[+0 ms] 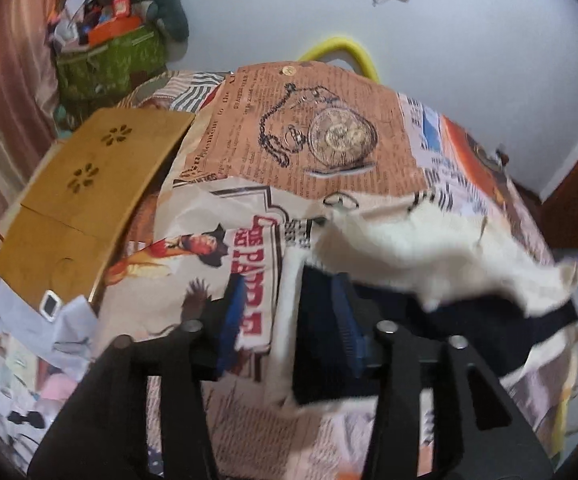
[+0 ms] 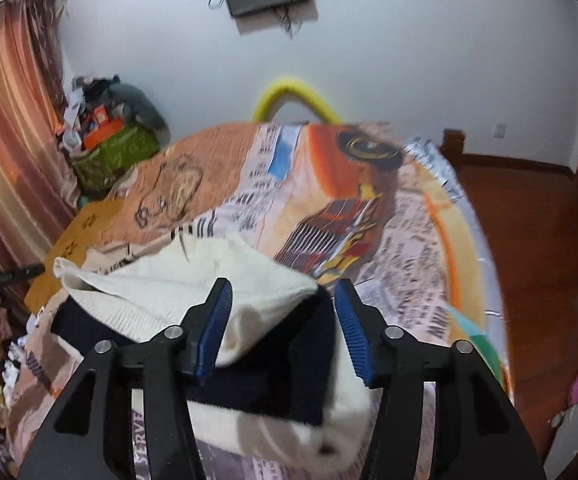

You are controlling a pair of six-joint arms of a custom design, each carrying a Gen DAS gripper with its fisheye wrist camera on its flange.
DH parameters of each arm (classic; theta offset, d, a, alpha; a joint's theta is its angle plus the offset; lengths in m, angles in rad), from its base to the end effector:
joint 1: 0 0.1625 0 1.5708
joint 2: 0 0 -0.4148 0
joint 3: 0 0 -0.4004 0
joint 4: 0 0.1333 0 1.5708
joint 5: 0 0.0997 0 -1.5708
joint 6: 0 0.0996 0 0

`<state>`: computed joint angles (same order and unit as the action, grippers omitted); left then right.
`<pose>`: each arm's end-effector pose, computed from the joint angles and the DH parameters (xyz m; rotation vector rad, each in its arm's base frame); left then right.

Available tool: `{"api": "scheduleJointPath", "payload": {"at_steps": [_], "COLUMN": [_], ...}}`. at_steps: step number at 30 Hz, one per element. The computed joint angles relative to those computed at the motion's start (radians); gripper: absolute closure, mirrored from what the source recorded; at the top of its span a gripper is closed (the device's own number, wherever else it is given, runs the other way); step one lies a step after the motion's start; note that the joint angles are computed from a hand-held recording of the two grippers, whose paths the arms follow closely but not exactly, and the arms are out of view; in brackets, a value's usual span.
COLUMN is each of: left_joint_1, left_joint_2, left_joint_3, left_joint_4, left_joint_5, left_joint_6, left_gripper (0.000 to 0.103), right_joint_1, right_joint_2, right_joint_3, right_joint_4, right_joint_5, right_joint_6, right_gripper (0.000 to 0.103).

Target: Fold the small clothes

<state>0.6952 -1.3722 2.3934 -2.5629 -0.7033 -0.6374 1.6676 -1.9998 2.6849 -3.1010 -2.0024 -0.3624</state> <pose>-0.1645 -0.4097 0.1604 0.3001 2.3721 -0.7348 0.1174 -0.2612 0.3009 0.3198 -2.4206 1.0124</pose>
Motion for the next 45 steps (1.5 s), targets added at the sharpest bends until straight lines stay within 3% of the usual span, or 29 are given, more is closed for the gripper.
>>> {"api": "scheduleJointPath", "payload": {"at_steps": [2,5,11,15,19,21,24,26,27,28,29,30,32,35,38,39,40,42,43,45], "left_joint_1": [-0.019,-0.03,0.02,0.055,0.114,0.133,0.164,0.192,0.202,0.207,0.209,0.208,0.203,0.184,0.182,0.188,0.184,0.185,0.197,0.243], "left_joint_2": [0.005,0.038,0.171,0.265,0.253,0.254,0.274,0.295,0.308,0.319,0.329,0.339,0.347,0.342,0.325,0.323,0.327,0.342,0.346,0.322], "left_joint_3": [0.014,0.025,-0.028,-0.066,-0.065,-0.083,-0.123,-0.156,-0.169,-0.177,-0.182,-0.185,-0.182,-0.153,-0.144,-0.149,-0.152,-0.166,-0.172,-0.163], "left_joint_4": [0.027,0.014,-0.021,-0.006,-0.113,-0.126,-0.145,-0.152,-0.165,-0.174,-0.186,-0.198,-0.216,-0.294,-0.289,-0.265,-0.23,-0.085,-0.059,-0.074], "left_joint_5": [0.002,-0.01,-0.084,-0.027,-0.089,-0.083,-0.088,-0.122,-0.135,-0.142,-0.144,-0.136,-0.118,-0.058,-0.002,0.007,0.044,0.164,0.163,0.065], "left_joint_6": [-0.002,0.02,0.061,0.055,0.092,0.108,0.146,0.163,0.171,0.177,0.183,0.182,0.176,0.189,0.156,0.137,0.108,0.024,0.008,0.027], "left_gripper": [0.035,0.025,0.022,0.022,0.02,0.02,0.029,0.046,0.051,0.062,0.075,0.08,0.092,0.093,0.094,0.094,0.102,0.103,0.103,0.103], "right_joint_1": [-0.009,-0.008,-0.056,-0.089,-0.134,-0.132,-0.119,-0.124,-0.13,-0.132,-0.133,-0.137,-0.136,-0.123,-0.124,-0.124,-0.129,-0.14,-0.149,-0.168], "right_joint_2": [-0.038,-0.046,0.014,0.165,0.178,0.188,0.248,0.276,0.294,0.305,0.31,0.319,0.33,0.322,0.312,0.318,0.329,0.363,0.379,0.376], "right_joint_3": [0.004,0.017,0.041,0.044,0.043,0.021,-0.022,-0.044,-0.061,-0.07,-0.073,-0.074,-0.065,-0.035,-0.029,-0.029,-0.033,-0.04,-0.041,-0.041], "right_joint_4": [0.045,0.074,0.097,-0.02,-0.067,-0.053,-0.059,-0.051,-0.039,-0.032,-0.03,-0.042,-0.088,-0.184,-0.232,-0.245,-0.252,-0.273,-0.274,-0.227], "right_joint_5": [-0.002,-0.024,-0.027,-0.069,-0.021,-0.014,-0.03,-0.028,-0.022,-0.019,-0.017,-0.012,-0.009,-0.004,0.006,-0.001,-0.008,-0.032,-0.046,-0.048], "right_joint_6": [0.009,-0.01,-0.055,-0.093,-0.098,-0.095,-0.1,-0.09,-0.074,-0.063,-0.054,-0.055,-0.073,-0.123,-0.147,-0.149,-0.149,-0.148,-0.145,-0.126], "right_gripper": [0.053,0.053,0.053,0.053,0.053,0.053,0.053,0.057,0.066,0.077,0.081,0.091,0.093,0.094,0.095,0.095,0.095,0.095,0.095,0.095]}}
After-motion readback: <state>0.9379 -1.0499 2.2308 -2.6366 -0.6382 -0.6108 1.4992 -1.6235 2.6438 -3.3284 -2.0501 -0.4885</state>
